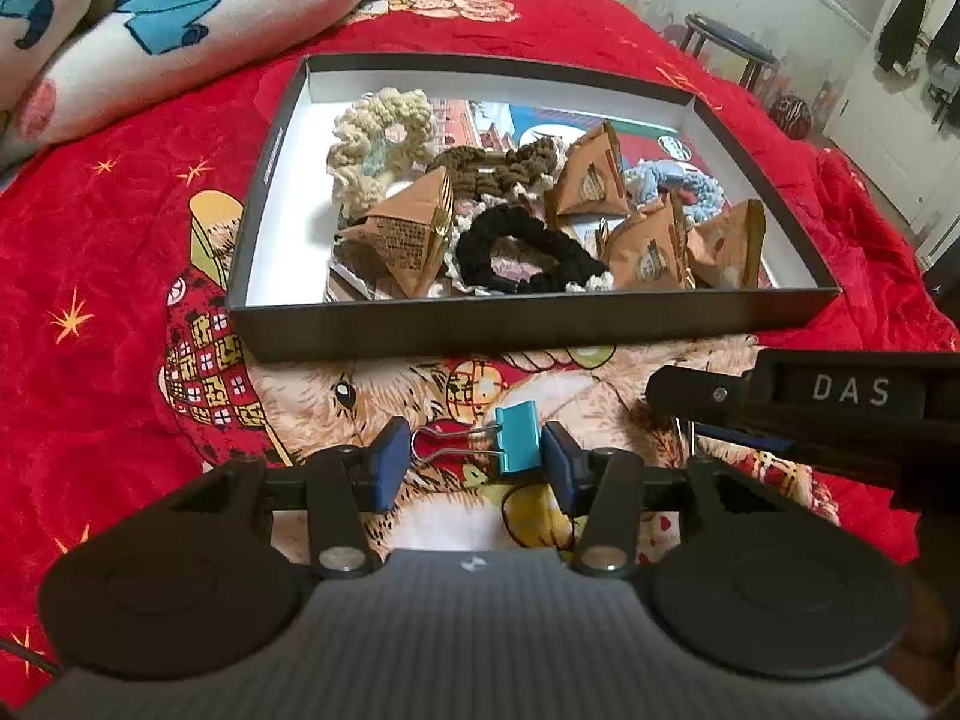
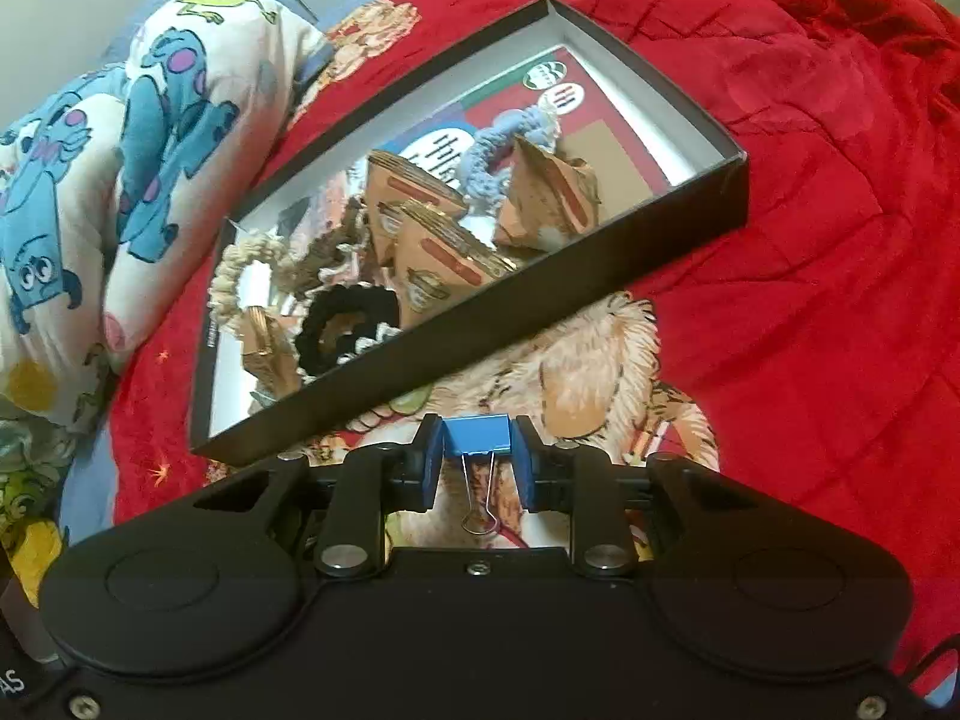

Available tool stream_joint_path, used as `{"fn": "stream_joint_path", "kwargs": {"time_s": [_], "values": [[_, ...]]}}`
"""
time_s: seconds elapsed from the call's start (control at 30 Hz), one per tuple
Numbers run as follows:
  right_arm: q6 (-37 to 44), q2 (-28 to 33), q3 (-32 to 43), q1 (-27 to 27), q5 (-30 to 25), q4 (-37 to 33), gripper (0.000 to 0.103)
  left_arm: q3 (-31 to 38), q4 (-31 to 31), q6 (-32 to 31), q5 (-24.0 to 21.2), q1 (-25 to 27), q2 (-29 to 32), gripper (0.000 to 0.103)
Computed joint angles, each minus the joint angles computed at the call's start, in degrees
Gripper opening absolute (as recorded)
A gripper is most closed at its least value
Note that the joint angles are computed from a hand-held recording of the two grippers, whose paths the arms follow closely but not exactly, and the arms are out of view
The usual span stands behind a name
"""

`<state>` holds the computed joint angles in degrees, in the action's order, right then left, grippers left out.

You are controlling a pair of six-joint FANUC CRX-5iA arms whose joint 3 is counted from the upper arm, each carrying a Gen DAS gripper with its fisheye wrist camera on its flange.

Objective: Organize objects
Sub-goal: 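Close right tool on the blue binder clip, then carry the blue binder clip over the box and lower it inside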

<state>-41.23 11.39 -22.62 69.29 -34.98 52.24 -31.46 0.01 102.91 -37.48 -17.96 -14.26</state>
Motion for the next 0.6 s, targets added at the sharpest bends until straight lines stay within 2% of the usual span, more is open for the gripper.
{"fn": "stream_joint_path", "kwargs": {"time_s": [0.2, 0.37, 0.6], "values": [[-5.0, -1.3, -2.3, -0.6, 1.7, 7.0, 0.024, -0.8, 1.1, -1.5, 0.9, 0.4, -1.6, 0.052], [-4.5, -1.3, -1.9, -0.8, 0.8, 10.2, 0.024, -0.8, 0.1, -0.8, 1.9, 0.5, -2.7, 0.052], [-12.8, -2.4, -4.3, -4.1, 3.8, 24.7, 0.024, 0.5, -3.8, 2.4, 1.2, -0.3, -2.9, 0.052]]}}
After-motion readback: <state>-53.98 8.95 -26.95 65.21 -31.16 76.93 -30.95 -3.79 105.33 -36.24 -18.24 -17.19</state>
